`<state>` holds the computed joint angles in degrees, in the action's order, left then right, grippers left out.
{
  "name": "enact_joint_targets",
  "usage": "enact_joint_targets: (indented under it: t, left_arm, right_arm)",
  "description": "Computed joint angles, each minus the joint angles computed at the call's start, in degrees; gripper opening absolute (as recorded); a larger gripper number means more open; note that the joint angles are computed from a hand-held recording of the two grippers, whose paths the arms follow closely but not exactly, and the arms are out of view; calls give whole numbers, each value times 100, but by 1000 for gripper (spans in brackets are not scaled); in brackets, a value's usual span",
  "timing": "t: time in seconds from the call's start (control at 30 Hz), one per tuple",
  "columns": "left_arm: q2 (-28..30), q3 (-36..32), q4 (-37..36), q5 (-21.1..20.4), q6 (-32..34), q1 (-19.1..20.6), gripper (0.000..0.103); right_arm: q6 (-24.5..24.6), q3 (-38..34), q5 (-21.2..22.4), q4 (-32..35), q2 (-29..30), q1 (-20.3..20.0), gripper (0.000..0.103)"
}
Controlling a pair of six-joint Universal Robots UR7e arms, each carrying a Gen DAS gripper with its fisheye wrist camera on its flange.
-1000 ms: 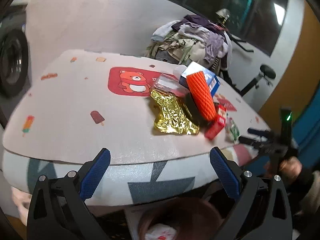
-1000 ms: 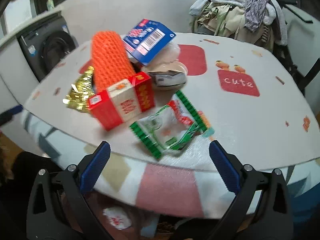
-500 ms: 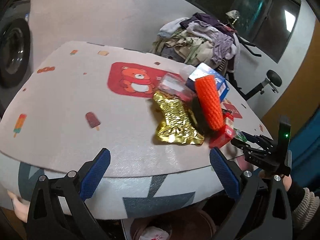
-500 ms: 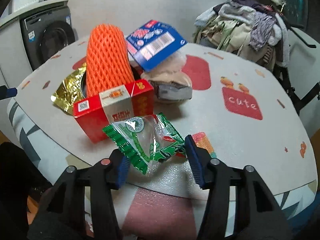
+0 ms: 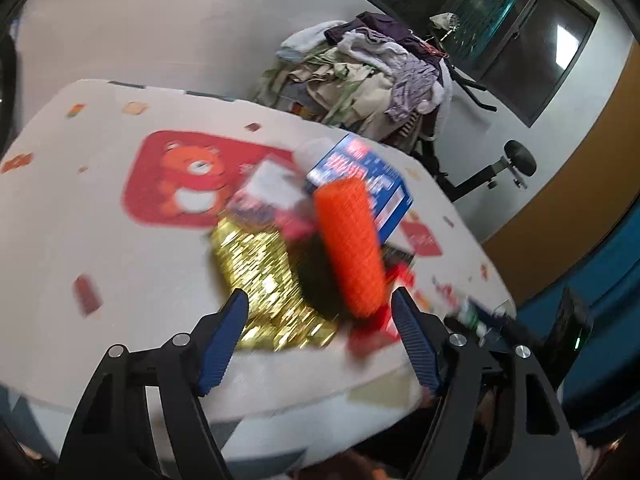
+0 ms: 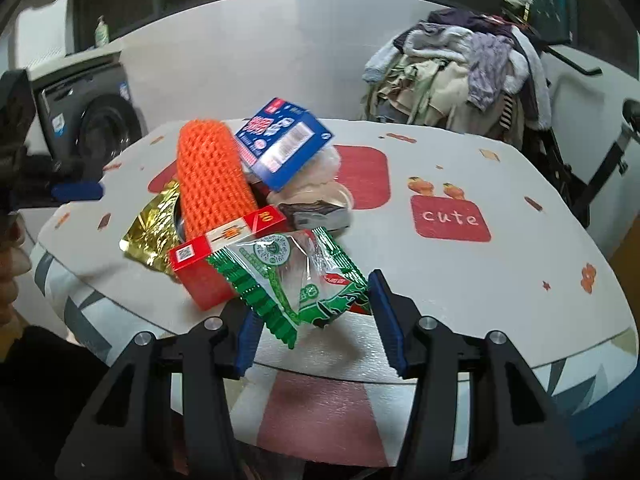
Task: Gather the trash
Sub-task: 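Grasp the orange foam net with the left tool while the right tool grasps the green wrapper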
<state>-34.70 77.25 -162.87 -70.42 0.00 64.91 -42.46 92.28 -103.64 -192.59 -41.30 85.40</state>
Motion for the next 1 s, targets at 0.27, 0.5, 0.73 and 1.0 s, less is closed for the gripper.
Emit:
enact_joint_targets:
  t: [0.27, 0.5, 0.73, 1.0]
  left_arm:
    - [916, -1646, 862, 66, -377, -27, 56]
    - [1293, -2091, 951, 326, -208, -21, 24]
    - [920, -1578, 137, 301, 684, -209, 21]
    - [166, -707, -246, 411, 1381, -470, 21]
  right_arm:
    - [183, 57, 106, -12, -115, -93, 52]
    - [302, 79, 172, 33, -140, -148, 52]
    - [340, 99, 287, -74, -175, -109, 52]
    - [306, 357, 319, -256, -350, -8, 52]
